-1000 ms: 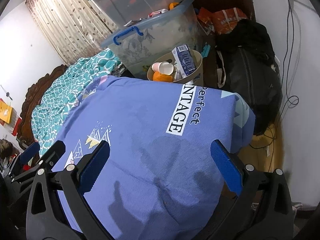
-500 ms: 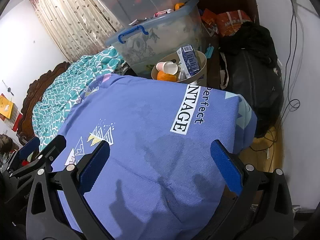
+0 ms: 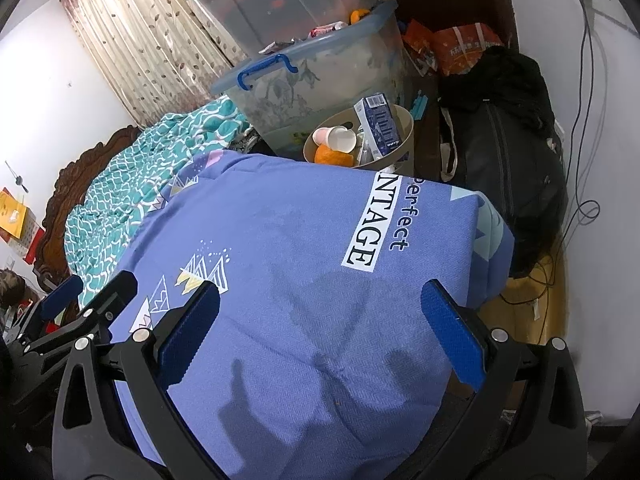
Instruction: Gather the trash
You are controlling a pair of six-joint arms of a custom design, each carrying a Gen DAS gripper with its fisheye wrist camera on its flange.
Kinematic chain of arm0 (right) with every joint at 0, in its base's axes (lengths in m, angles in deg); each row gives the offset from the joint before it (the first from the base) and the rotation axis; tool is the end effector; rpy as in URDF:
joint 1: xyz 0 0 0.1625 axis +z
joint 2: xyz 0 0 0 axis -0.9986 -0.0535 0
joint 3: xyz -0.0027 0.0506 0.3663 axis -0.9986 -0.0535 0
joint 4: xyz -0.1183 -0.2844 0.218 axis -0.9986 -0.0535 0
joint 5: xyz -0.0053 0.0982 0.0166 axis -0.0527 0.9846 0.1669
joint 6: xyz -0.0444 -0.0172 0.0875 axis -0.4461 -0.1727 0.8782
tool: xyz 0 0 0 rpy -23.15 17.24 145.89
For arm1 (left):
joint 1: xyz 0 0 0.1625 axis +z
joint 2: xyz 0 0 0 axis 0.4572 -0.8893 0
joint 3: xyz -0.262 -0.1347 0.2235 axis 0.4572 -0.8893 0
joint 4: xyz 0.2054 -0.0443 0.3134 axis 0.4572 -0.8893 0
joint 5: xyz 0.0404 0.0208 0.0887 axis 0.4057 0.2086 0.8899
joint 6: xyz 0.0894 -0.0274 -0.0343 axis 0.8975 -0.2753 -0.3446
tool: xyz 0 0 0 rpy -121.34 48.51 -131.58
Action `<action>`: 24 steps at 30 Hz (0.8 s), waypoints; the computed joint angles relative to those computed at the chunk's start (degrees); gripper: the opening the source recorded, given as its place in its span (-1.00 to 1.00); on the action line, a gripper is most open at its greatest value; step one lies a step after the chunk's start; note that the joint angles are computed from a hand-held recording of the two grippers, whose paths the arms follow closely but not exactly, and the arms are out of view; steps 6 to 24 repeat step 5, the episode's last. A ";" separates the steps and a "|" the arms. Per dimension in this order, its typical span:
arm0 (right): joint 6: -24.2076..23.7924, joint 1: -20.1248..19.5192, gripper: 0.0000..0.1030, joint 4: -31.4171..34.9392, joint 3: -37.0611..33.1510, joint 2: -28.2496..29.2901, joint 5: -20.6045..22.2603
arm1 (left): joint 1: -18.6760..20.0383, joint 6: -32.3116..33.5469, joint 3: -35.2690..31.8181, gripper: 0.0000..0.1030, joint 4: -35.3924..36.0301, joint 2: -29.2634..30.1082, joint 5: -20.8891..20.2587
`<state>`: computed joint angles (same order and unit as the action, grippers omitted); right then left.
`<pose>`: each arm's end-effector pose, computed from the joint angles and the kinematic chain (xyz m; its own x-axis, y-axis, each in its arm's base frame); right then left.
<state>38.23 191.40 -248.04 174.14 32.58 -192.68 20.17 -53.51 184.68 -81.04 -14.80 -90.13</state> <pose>0.1955 -0.4787 0.1534 -0.8813 0.3598 0.3062 -0.0515 0.5711 -0.8193 -0.2269 -0.5543 0.1635 -0.5058 0.3730 -0.7778 0.7912 0.5599 -0.2459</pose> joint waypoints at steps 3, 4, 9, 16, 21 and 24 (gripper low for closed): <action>-0.43 0.10 0.93 -0.81 0.06 0.08 -0.01 | 0.20 -0.20 0.11 0.83 -0.13 0.00 -0.02; -0.50 0.11 0.93 -0.93 0.06 0.12 -0.01 | 0.22 -0.31 0.06 0.83 -0.07 -0.01 -0.03; -0.49 0.12 0.93 -0.95 0.03 0.16 -0.02 | 0.25 -0.43 0.01 0.83 0.03 -0.03 -0.11; -0.49 0.12 0.93 -0.95 0.03 0.16 -0.02 | 0.25 -0.43 0.01 0.83 0.03 -0.03 -0.11; -0.49 0.12 0.93 -0.95 0.03 0.16 -0.02 | 0.25 -0.43 0.01 0.83 0.03 -0.03 -0.11; -0.49 0.12 0.93 -0.95 0.03 0.16 -0.02 | 0.25 -0.43 0.01 0.83 0.03 -0.03 -0.11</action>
